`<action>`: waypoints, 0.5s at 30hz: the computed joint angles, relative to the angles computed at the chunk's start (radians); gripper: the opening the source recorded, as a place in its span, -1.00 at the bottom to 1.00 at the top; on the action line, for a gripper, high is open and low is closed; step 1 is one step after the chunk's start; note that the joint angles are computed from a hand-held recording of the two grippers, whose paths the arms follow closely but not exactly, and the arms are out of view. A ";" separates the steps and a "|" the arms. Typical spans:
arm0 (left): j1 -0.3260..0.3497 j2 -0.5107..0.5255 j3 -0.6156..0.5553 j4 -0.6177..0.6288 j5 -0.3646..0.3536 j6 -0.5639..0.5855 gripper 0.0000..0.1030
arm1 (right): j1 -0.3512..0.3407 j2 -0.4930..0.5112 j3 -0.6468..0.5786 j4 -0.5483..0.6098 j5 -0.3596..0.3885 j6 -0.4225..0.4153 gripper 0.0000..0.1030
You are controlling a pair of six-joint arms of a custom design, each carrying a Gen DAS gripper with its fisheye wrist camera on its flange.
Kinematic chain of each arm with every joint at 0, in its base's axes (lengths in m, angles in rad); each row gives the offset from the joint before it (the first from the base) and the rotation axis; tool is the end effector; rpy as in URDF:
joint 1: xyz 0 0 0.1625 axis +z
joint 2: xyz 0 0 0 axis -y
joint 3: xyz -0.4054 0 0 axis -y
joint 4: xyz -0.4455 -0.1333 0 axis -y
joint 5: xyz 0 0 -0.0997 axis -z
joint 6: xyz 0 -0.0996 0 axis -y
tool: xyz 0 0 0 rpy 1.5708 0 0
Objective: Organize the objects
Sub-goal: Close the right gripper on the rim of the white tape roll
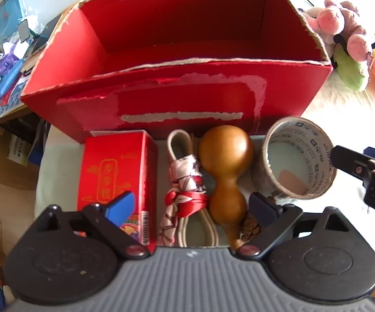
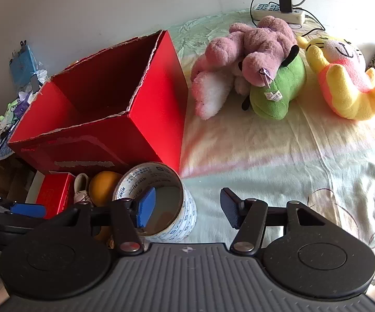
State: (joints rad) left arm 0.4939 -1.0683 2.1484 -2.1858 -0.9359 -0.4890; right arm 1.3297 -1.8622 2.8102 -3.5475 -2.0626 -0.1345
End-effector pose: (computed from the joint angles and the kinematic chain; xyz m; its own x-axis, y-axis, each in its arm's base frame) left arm -0.3124 -0.3867 0.0085 -0.4999 0.5381 -0.6787 0.6255 0.7663 0.1469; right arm 0.0193 -0.2828 0.2291 -0.7691 0.5307 0.3563 0.0202 0.5774 -0.8162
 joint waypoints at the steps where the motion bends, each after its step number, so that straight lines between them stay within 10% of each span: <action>1: -0.002 0.003 -0.002 0.001 -0.001 -0.002 0.77 | -0.008 -0.005 0.002 0.004 0.015 -0.011 0.05; 15: 0.036 0.013 -0.049 -0.064 -0.232 0.099 -0.05 | -0.065 -0.041 -0.017 0.127 0.116 -0.058 -0.06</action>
